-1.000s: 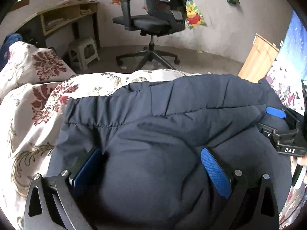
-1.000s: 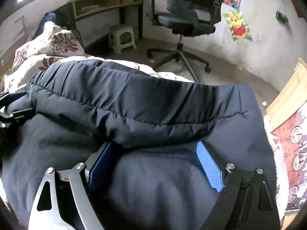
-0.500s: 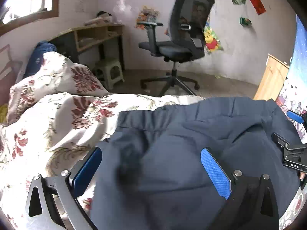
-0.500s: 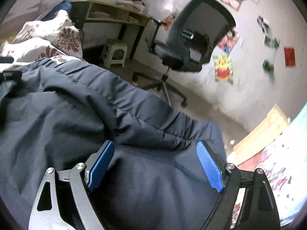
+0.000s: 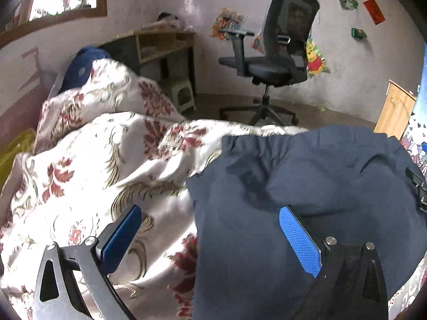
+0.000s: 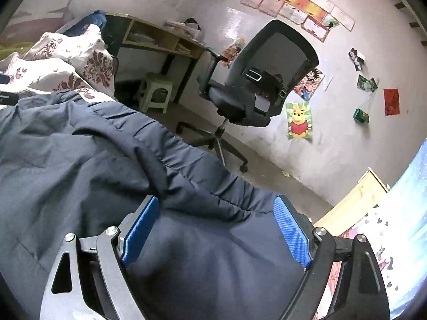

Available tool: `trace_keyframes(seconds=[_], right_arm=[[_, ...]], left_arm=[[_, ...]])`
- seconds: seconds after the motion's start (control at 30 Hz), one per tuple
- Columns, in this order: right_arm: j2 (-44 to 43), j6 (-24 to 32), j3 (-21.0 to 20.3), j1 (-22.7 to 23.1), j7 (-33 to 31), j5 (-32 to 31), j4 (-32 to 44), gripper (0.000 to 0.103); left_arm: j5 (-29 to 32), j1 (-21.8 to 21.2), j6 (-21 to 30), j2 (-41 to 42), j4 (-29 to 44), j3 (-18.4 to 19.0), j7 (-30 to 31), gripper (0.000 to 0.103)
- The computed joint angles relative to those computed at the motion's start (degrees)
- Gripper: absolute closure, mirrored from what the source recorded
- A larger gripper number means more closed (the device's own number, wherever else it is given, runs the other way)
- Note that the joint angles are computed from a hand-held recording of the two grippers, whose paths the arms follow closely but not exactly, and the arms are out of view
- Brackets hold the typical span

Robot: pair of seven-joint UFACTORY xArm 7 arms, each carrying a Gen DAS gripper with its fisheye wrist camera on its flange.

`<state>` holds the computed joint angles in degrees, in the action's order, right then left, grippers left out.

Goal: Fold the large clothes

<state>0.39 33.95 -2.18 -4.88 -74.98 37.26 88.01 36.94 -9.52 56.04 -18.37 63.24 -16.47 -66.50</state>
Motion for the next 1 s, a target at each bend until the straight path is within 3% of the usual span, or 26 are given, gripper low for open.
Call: trace_keyframes(seconds=[0.17,0.57,0.77,1.0], right_arm=[[0.4,-0.9,-0.3,-0.5,-0.4,1.0,0.2,0.019],[5.4,8.5,-1.9,-6.2,6.9,-5.1,6.6,0.019],[15.7,18.4,-1.5,-12.1,15.8,-7.6,21.5,0.018],[25.2,23.8,1.6,-16.6,19.9,-12.8,33.2,0.018]], left_arm=[[-2.1,0.2,0.9,-1.5,-1.9,0.6,0.2,0.0],[-3.9,0.4,2.3,-2.5,-3.5,0.6,1.9,0.0],[-3.8,0.5,2.0,-2.4,-3.8,0.4,3.2,0.0],[-3.4,0.3,1.6,-2.0,-3.7,0.3,4.6,0.0]])
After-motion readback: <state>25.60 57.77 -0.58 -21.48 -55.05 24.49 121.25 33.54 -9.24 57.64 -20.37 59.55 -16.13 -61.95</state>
